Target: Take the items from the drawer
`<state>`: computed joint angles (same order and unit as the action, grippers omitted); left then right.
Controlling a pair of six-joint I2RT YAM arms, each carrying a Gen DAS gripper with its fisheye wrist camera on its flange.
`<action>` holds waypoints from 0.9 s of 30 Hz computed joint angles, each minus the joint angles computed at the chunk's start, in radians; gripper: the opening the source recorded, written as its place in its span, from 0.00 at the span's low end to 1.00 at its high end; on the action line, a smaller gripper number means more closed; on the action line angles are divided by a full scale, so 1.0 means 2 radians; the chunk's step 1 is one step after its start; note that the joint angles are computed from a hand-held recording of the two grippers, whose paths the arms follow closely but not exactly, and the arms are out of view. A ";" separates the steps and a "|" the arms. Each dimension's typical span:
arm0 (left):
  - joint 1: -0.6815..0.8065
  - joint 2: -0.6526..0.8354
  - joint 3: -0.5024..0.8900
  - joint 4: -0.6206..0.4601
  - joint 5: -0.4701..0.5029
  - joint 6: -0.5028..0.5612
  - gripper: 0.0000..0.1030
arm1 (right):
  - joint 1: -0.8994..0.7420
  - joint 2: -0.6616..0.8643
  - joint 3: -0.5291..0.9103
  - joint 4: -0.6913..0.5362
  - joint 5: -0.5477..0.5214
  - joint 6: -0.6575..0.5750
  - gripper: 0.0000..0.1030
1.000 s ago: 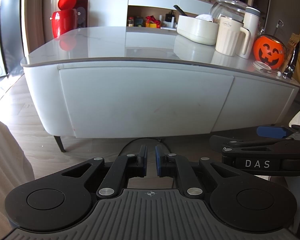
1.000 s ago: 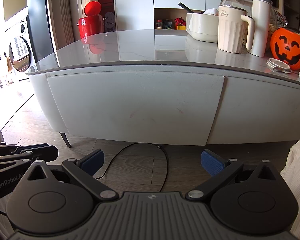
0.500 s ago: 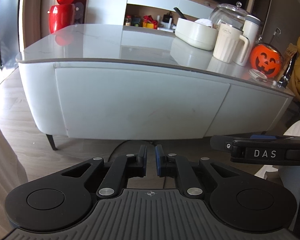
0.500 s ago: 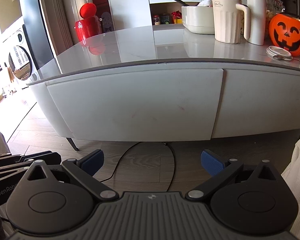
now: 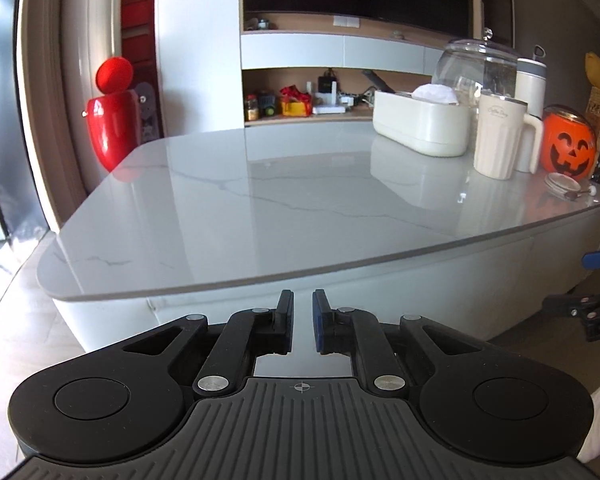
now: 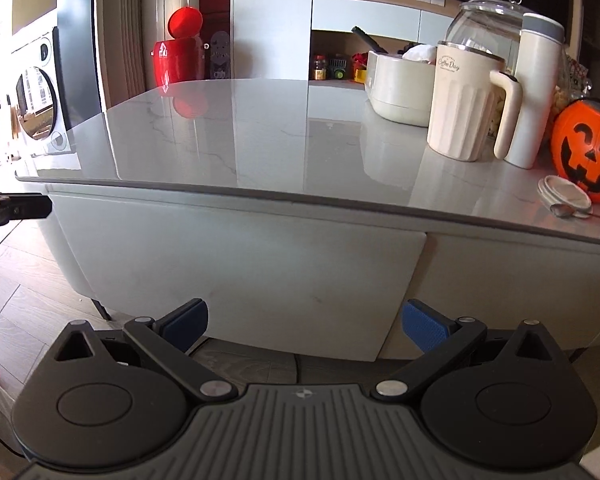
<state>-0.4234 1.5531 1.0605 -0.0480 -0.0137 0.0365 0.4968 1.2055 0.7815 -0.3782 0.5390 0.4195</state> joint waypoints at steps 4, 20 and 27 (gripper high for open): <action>0.049 0.010 -0.012 0.049 0.029 0.000 0.14 | -0.065 0.013 -0.003 0.027 -0.037 -0.056 1.00; 0.140 0.082 0.081 -0.068 0.112 -0.009 0.15 | -0.212 0.080 -0.011 0.101 -0.235 -0.164 1.00; 0.156 0.095 0.069 -0.059 0.150 -0.101 0.15 | -0.222 0.115 -0.005 0.171 -0.194 -0.157 1.00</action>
